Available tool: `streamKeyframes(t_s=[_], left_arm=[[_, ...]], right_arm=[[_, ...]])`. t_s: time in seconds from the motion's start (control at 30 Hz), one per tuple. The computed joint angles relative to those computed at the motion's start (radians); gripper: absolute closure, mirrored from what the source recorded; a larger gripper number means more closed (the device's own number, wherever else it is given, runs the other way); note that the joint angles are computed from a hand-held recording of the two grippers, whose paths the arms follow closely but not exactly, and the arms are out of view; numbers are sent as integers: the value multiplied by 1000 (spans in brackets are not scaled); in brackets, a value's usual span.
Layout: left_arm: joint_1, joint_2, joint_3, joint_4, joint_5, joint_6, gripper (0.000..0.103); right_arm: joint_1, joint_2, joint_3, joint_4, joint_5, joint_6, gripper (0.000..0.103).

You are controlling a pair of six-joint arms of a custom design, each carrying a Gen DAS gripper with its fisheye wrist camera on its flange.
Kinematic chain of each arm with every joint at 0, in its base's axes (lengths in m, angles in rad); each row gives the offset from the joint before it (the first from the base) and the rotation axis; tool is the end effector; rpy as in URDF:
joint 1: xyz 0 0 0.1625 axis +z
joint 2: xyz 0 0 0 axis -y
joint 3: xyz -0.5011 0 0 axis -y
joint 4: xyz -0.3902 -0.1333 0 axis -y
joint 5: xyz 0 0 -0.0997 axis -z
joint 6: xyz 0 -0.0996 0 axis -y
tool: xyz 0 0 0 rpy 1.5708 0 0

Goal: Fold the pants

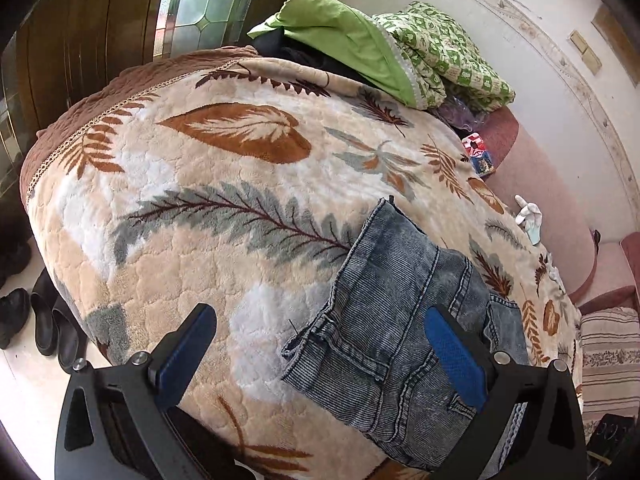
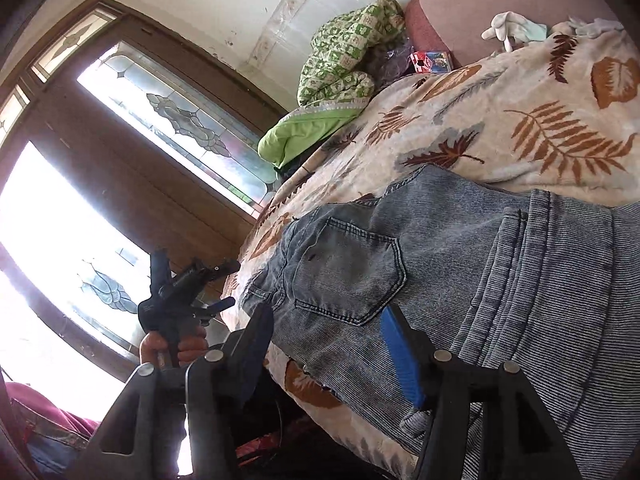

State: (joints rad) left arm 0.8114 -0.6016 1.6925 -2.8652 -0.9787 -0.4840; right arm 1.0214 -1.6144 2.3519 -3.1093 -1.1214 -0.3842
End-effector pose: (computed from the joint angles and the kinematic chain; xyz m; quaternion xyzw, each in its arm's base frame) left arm -0.3502 -0.6432 0.0392 0.1013 0.9466 -0.2480 0.1793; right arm -0.0587 -0.4340 0.4099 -0.0125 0.9018 -0.4318 0.0122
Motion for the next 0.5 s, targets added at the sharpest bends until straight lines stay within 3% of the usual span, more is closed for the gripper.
streamKeyframes(t_s=[0.3,0.37,0.5], left_arm=[[-12,8,60,-10,-8,-74,0],[-30,22,70,-42,36,-33,0],[-25,39,47,-21,14,-36,0]], right_arm=[[-21,-3,8,-43,6,34,43],[-19,-2,7,-43,2,34,43],[-12,5,4,-40,-18,31,43]])
